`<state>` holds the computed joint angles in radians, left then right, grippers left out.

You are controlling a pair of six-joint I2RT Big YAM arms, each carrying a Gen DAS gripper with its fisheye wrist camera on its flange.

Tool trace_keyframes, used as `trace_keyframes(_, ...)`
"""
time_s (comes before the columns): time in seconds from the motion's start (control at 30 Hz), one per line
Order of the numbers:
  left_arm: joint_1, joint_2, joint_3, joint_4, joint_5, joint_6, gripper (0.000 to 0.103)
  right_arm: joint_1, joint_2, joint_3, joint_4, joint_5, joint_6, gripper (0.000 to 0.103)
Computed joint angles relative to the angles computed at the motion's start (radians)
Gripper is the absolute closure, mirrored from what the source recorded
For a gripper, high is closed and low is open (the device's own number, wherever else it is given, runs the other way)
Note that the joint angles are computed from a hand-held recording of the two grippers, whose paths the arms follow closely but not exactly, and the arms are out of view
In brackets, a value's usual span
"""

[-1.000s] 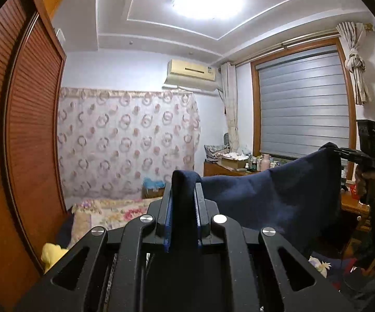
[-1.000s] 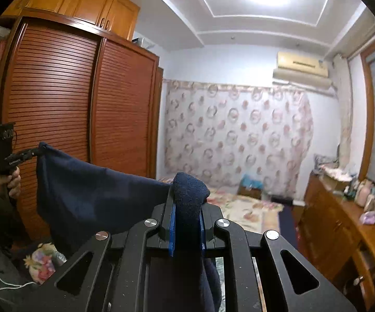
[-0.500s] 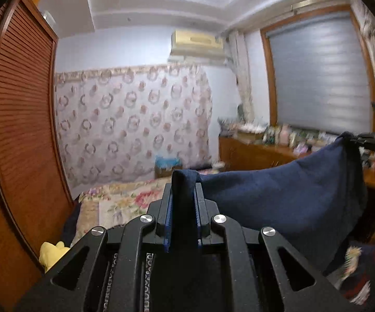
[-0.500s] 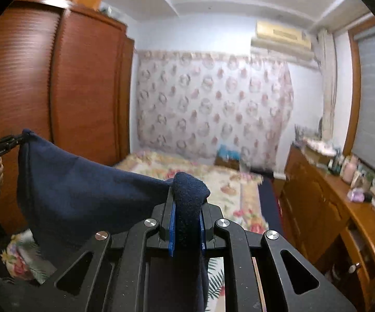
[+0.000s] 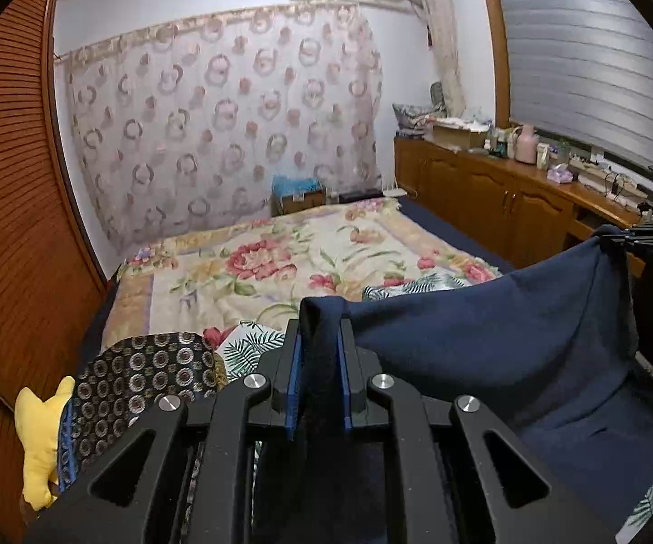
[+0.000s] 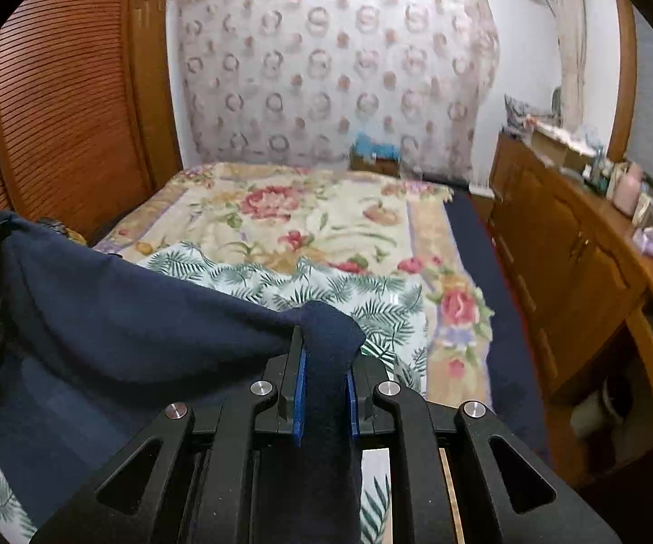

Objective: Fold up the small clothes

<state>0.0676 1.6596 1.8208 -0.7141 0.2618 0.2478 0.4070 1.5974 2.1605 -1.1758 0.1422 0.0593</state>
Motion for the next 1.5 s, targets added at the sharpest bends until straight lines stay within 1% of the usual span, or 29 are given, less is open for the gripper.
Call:
trace_keyframes(0.03, -0.002, 0.016, 0.018, -0.012, -0.007, 0.003, 0.088, -0.005, 0.034, 0.058, -0.032, -0.006, 0.003, 0.089)
trace_keyframes(0.07, -0.003, 0.03, 0.033, -0.023, -0.008, 0.002, 0.088, -0.036, 0.079, 0.154, -0.082, -0.035, -0.009, 0.089)
trace_keyframes(0.1, -0.004, 0.04, 0.043, -0.031, -0.01, 0.0, 0.088, -0.041, 0.105, 0.199, -0.114, -0.042, -0.004, 0.089)
trace_keyframes(0.17, -0.005, 0.059, 0.06, -0.049, -0.018, -0.001, 0.088, -0.067, 0.12, 0.221, -0.132, -0.066, -0.013, 0.089)
trace_keyframes(0.2, -0.006, 0.068, 0.069, -0.059, -0.019, 0.001, 0.088, -0.071, 0.117, 0.203, -0.126, -0.068, -0.015, 0.089)
trace_keyframes(0.23, -0.008, 0.08, 0.082, -0.072, -0.024, 0.0, 0.087, -0.076, 0.143, 0.234, -0.141, -0.073, -0.017, 0.089)
trace_keyframes(0.27, -0.008, 0.091, 0.095, -0.092, -0.023, -0.006, 0.086, -0.073, 0.151, 0.244, -0.15, -0.067, -0.014, 0.083)
trace_keyframes(0.3, -0.007, 0.091, 0.092, -0.096, -0.019, -0.012, 0.083, -0.073, 0.152, 0.237, -0.144, -0.059, -0.012, 0.079)
trace_keyframes(0.33, -0.007, 0.09, 0.087, -0.097, -0.015, -0.017, 0.076, -0.069, 0.154, 0.244, -0.144, -0.052, -0.009, 0.077)
trace_keyframes(0.37, -0.004, 0.085, 0.079, -0.099, -0.009, -0.019, 0.07, -0.069, 0.136, 0.2, -0.123, -0.05, -0.007, 0.071)
trace_keyframes(0.4, -0.001, 0.078, 0.068, -0.099, 0.001, -0.021, 0.059, -0.069, 0.133, 0.188, -0.114, -0.05, -0.006, 0.06)
trace_keyframes(0.43, 0.001, 0.073, 0.061, -0.099, 0.007, -0.026, 0.056, -0.07, 0.124, 0.167, -0.099, -0.048, -0.004, 0.054)
trace_keyframes(0.47, 0.004, 0.065, 0.049, -0.101, 0.016, -0.028, 0.056, -0.068, 0.112, 0.145, -0.085, -0.042, -0.004, 0.045)
trace_keyframes(0.5, 0.006, 0.052, 0.032, -0.112, 0.02, -0.025, 0.052, -0.067, 0.099, 0.122, -0.073, -0.041, -0.006, 0.04)
trace_keyframes(0.53, 0.006, 0.05, 0.031, -0.12, 0.019, -0.021, 0.044, -0.065, 0.087, 0.108, -0.071, -0.041, -0.007, 0.039)
trace_keyframes(0.6, 0.007, 0.022, -0.006, -0.123, 0.023, -0.013, 0.034, -0.072, 0.066, 0.046, -0.025, -0.054, -0.015, 0.037)
trace_keyframes(0.63, 0.006, 0.003, -0.032, -0.121, 0.026, -0.012, 0.031, -0.074, 0.059, 0.027, -0.012, -0.061, -0.018, 0.037)
trace_keyframes(0.73, 0.001, -0.033, -0.078, -0.117, 0.019, -0.019, 0.031, -0.081, 0.039, -0.021, 0.021, -0.097, -0.023, 0.037)
trace_keyframes(0.77, -0.005, -0.055, -0.104, -0.111, 0.002, -0.024, 0.031, -0.082, 0.033, -0.033, 0.028, -0.111, -0.026, 0.037)
trace_keyframes(0.93, -0.021, -0.098, -0.144, -0.106, -0.028, -0.011, 0.031, -0.09, 0.032, -0.038, 0.011, -0.155, -0.052, 0.037)
trace_keyframes(1.1, -0.009, -0.136, -0.191, -0.096, -0.03, -0.022, 0.031, -0.111, -0.022, -0.114, -0.005, -0.193, 0.01, 0.037)
trace_keyframes(1.2, 0.011, -0.165, -0.236, -0.078, -0.024, -0.029, 0.031, -0.116, -0.059, -0.162, -0.024, -0.19, 0.016, 0.037)
trace_keyframes(1.33, 0.029, -0.192, -0.288, -0.049, -0.045, -0.013, 0.031, -0.129, -0.122, -0.24, -0.006, -0.178, 0.015, 0.037)
trace_keyframes(1.43, 0.038, -0.197, -0.304, -0.06, -0.048, 0.007, 0.031, -0.132, -0.17, -0.29, 0.016, -0.156, 0.031, 0.037)
trace_keyframes(1.5, 0.042, -0.207, -0.322, -0.053, -0.046, 0.027, 0.031, -0.132, -0.201, -0.323, 0.039, -0.15, 0.038, 0.037)
